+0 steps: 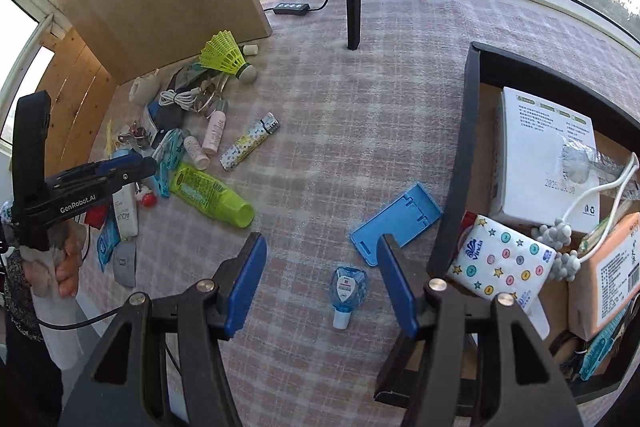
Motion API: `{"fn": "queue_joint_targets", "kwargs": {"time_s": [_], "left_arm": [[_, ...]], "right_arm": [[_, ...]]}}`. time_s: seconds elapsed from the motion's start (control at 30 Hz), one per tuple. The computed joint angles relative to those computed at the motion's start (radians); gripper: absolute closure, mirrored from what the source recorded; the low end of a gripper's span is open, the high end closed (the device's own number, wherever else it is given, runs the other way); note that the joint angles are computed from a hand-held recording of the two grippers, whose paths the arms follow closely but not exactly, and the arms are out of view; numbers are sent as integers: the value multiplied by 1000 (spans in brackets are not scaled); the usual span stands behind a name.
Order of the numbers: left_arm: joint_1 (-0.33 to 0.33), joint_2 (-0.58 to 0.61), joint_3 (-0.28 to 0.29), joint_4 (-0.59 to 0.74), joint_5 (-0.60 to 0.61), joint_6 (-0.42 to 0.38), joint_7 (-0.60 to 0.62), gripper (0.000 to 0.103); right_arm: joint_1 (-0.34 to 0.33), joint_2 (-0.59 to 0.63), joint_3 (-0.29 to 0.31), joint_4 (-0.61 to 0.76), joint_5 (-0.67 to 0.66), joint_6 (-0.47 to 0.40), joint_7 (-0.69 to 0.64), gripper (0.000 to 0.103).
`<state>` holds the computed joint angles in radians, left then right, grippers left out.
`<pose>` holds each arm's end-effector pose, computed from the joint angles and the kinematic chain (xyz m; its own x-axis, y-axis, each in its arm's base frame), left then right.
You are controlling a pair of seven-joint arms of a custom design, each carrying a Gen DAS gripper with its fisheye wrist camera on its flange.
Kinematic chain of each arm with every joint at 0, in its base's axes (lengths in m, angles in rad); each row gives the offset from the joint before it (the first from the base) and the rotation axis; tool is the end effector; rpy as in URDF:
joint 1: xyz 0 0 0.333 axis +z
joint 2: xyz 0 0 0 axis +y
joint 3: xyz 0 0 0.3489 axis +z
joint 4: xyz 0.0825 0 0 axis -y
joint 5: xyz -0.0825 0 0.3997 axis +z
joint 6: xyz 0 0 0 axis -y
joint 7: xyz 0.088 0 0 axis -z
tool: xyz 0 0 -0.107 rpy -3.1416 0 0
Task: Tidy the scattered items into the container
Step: 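Grasp the patterned lighter with the right gripper while the left gripper grasps a pink lotion bottle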
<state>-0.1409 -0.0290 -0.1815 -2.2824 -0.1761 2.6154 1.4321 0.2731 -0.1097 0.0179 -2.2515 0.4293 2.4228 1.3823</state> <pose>0.5271 -0.1724 0.4266 -0.0771 -0.9812 0.1770 -0.9464 0.0161 -0.3227 0.5159 0.1566 0.4641 0.2273 -0.9262 -0.3009 -0.9490 -0.1413 -0.2818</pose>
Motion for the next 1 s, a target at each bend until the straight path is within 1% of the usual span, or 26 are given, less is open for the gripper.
{"fn": "queue_joint_targets", "kwargs": {"time_s": [0.07, 0.2, 0.3, 0.4, 0.5, 0.67, 0.77, 0.8, 0.87, 0.93, 1.0], "left_arm": [[12, 21, 13, 19, -28, -10, -6, 60], [27, 68, 24, 51, -30, -18, -55, 60], [34, 97, 19, 67, -120, -32, -23, 60], [29, 118, 15, 77, -151, -31, -30, 60], [26, 140, 10, 95, -184, -36, -36, 62], [10, 179, 14, 128, -134, -48, -94, 62], [4, 202, 19, 142, -110, -47, -125, 62], [3, 206, 20, 144, -103, -46, -133, 62], [-3, 216, 24, 150, -74, -45, -153, 63], [-9, 223, 28, 155, -44, -43, -171, 63], [-15, 230, 31, 159, -13, -43, -188, 66]], "right_arm": [[7, 57, 11, 53, 9, -14, 28, 46], [12, 159, 46, 147, 4, -14, 80, 46], [9, 238, 70, 221, 2, -29, 130, 46], [-3, 311, 92, 288, 31, -56, 183, 46], [-3, 362, 102, 333, 0, -56, 260, 46], [-5, 407, 119, 370, -37, -51, 339, 47], [2, 426, 123, 389, -79, -51, 382, 49], [6, 428, 123, 392, -97, -43, 398, 51], [13, 441, 125, 413, -129, -54, 420, 55], [27, 453, 122, 435, -179, -64, 451, 55], [45, 468, 119, 463, -236, -85, 476, 55]]}}
